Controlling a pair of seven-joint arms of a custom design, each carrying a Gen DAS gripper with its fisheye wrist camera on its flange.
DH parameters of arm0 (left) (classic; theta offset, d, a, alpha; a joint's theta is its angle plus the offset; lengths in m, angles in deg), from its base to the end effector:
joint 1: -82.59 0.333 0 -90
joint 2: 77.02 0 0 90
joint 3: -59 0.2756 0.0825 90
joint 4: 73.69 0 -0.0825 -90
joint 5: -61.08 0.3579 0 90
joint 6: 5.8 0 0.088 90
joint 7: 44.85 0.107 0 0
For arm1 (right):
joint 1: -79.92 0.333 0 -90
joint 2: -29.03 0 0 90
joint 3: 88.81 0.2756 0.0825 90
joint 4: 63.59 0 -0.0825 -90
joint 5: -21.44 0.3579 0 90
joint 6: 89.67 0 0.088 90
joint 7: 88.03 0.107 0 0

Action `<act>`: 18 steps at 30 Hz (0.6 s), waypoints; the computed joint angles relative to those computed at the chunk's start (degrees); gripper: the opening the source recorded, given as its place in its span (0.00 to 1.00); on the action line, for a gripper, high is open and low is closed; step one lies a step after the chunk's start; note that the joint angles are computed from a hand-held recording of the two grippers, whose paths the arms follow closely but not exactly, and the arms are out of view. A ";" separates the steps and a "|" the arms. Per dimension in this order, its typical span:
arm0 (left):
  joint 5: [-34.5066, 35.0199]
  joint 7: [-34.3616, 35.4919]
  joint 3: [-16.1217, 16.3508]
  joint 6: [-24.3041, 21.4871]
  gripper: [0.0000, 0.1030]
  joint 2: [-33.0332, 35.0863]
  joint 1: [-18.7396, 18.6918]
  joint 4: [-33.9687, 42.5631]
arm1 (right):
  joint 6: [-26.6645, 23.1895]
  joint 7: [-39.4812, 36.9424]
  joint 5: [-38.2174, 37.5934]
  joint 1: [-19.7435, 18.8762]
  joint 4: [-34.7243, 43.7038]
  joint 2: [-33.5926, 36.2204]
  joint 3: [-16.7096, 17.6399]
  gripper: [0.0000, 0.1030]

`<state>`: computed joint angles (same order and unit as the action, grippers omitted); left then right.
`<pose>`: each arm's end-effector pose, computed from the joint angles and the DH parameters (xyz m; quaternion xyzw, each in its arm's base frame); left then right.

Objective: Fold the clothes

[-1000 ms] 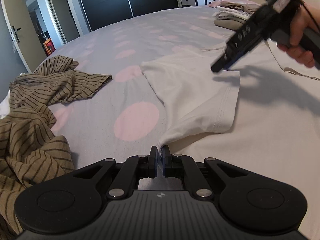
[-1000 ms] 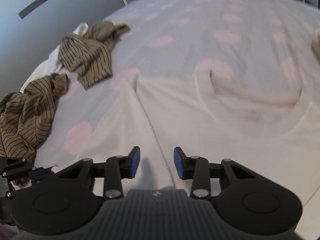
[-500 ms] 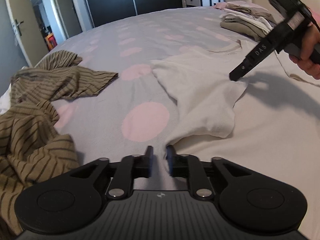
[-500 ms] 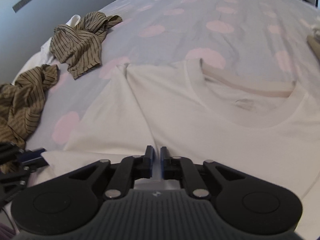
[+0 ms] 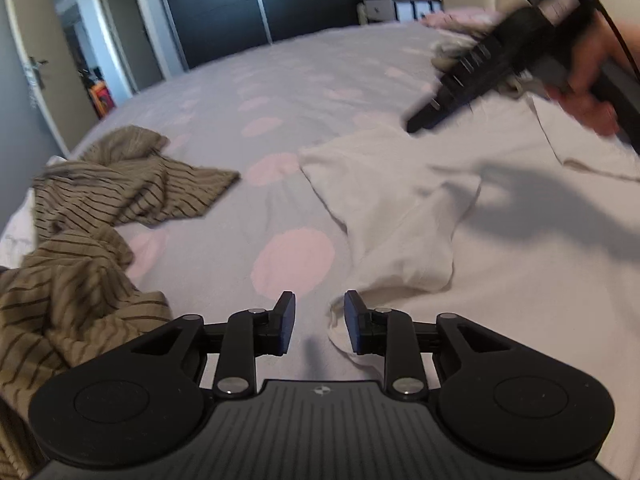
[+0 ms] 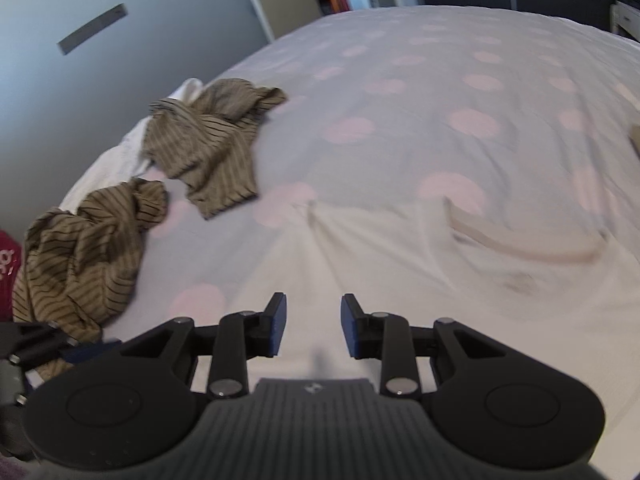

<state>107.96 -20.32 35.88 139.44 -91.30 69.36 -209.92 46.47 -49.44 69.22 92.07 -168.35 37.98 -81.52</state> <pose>0.3817 -0.2955 0.4240 -0.6227 0.6911 -0.1941 0.3113 0.5725 0.2067 0.4628 -0.8419 0.3794 0.0111 0.3836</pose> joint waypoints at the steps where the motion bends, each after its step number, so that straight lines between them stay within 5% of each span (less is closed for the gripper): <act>1: -0.60 1.52 0.43 0.20 0.24 0.30 -0.15 -0.15 | -0.13 0.95 -1.19 0.44 1.71 1.25 0.14 0.32; 14: 7.18 0.26 0.88 7.23 0.28 1.51 1.93 -2.43 | -5.00 16.77 -16.99 3.27 33.02 25.79 5.54 0.32; 18: 9.25 -0.01 0.62 7.54 0.17 1.73 1.87 -2.45 | -5.25 18.16 -20.45 4.23 36.47 28.56 6.58 0.31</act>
<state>117.21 -20.33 36.50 146.99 -89.56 71.23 -212.37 41.22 -31.28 48.77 96.30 -131.88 66.54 -74.94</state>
